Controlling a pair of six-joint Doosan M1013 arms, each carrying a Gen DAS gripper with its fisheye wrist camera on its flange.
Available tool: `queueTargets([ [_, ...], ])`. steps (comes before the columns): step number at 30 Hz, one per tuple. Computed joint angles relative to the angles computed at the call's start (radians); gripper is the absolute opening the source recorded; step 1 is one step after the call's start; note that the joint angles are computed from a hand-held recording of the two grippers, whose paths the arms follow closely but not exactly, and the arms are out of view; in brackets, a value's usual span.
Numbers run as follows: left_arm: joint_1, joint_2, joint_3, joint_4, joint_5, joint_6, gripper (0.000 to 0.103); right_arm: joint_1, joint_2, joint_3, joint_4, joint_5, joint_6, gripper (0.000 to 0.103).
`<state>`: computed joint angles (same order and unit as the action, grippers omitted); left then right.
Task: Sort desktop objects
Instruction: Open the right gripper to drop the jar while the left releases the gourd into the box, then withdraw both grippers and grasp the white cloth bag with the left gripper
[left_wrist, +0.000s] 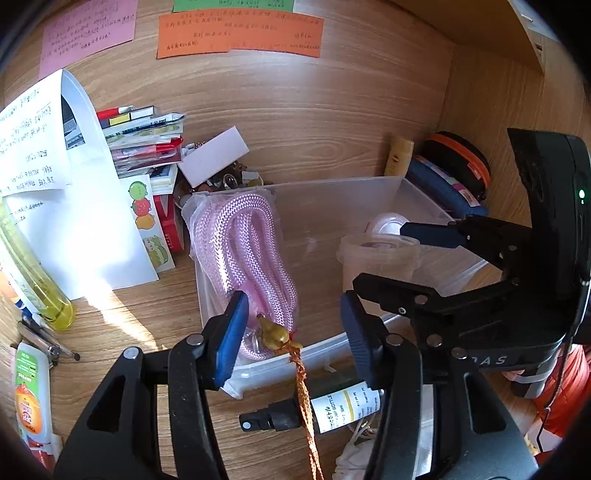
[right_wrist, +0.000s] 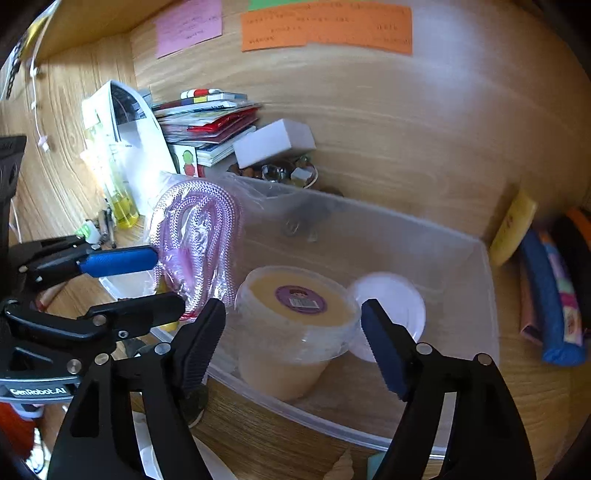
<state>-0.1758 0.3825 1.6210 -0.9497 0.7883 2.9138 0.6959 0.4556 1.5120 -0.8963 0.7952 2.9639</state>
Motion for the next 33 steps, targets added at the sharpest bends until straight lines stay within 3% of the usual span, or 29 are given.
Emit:
queueTargets([
  [5,0.011,-0.010,0.011,-0.046,-0.005,0.034,0.066,0.013,0.000,-0.005,-0.024,0.042,0.005,0.083],
  [11,0.027,-0.025,0.019,-0.081,0.008,0.045,0.081,0.031,-0.025,0.014,-0.059,0.067,0.041,0.085],
  [15,0.045,-0.041,0.035,-0.110,0.017,0.063,0.092,0.051,-0.044,0.038,-0.105,0.101,0.097,0.095],
  [33,0.081,-0.122,0.147,-0.050,-0.006,0.091,0.094,0.139,-0.109,0.147,-0.160,0.197,0.278,0.097],
])
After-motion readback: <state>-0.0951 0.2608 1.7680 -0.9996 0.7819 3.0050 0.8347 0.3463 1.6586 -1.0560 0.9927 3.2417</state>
